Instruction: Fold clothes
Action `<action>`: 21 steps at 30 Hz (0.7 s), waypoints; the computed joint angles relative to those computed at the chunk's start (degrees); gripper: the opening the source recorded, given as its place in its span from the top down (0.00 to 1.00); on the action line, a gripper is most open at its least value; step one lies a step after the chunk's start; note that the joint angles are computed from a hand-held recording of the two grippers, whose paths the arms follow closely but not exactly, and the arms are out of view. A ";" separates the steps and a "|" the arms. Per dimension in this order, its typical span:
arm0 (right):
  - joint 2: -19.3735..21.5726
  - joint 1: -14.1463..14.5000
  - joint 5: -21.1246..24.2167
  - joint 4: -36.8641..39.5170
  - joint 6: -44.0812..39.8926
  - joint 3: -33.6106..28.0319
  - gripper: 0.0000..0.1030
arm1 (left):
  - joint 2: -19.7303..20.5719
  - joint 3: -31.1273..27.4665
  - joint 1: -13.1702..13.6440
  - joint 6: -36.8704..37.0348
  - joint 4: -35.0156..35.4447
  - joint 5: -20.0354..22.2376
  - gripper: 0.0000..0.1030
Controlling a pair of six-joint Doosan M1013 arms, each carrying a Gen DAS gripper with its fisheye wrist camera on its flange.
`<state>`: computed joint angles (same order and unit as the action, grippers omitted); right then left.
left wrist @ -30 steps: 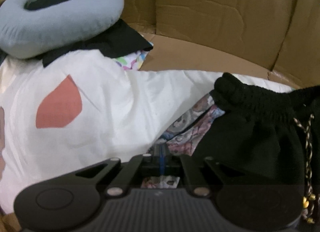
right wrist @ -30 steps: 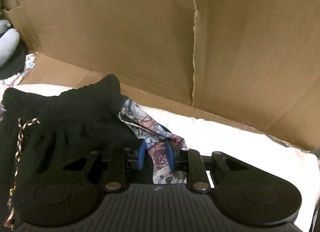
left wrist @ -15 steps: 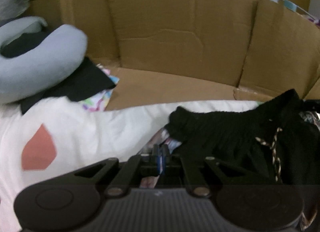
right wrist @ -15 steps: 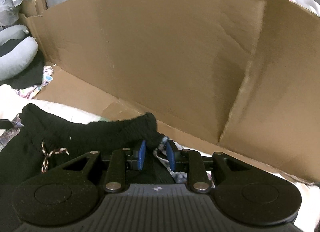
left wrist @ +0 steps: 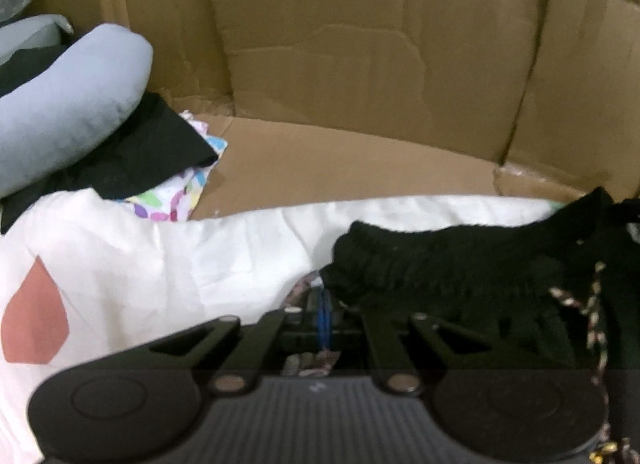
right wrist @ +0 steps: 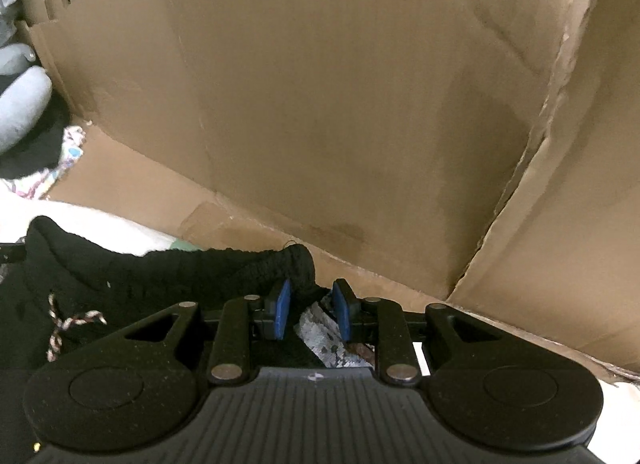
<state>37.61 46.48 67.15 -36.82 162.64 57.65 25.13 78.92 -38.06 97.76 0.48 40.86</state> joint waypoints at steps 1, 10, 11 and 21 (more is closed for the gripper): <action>0.21 -0.06 0.42 0.18 -0.63 -0.24 0.70 | 0.18 -0.15 0.08 0.00 0.03 0.12 0.97; 1.09 -0.34 3.11 1.22 -3.27 -2.41 0.60 | -0.46 -0.34 -0.36 -1.90 1.85 0.16 0.98; 0.79 -0.18 2.75 0.81 -3.04 -2.21 0.60 | -0.99 0.22 -0.32 -1.83 1.39 -0.76 0.98; -0.05 1.48 -0.37 -1.11 -4.17 -1.08 0.59 | -3.48 4.01 -0.58 12.01 -10.51 -6.06 0.96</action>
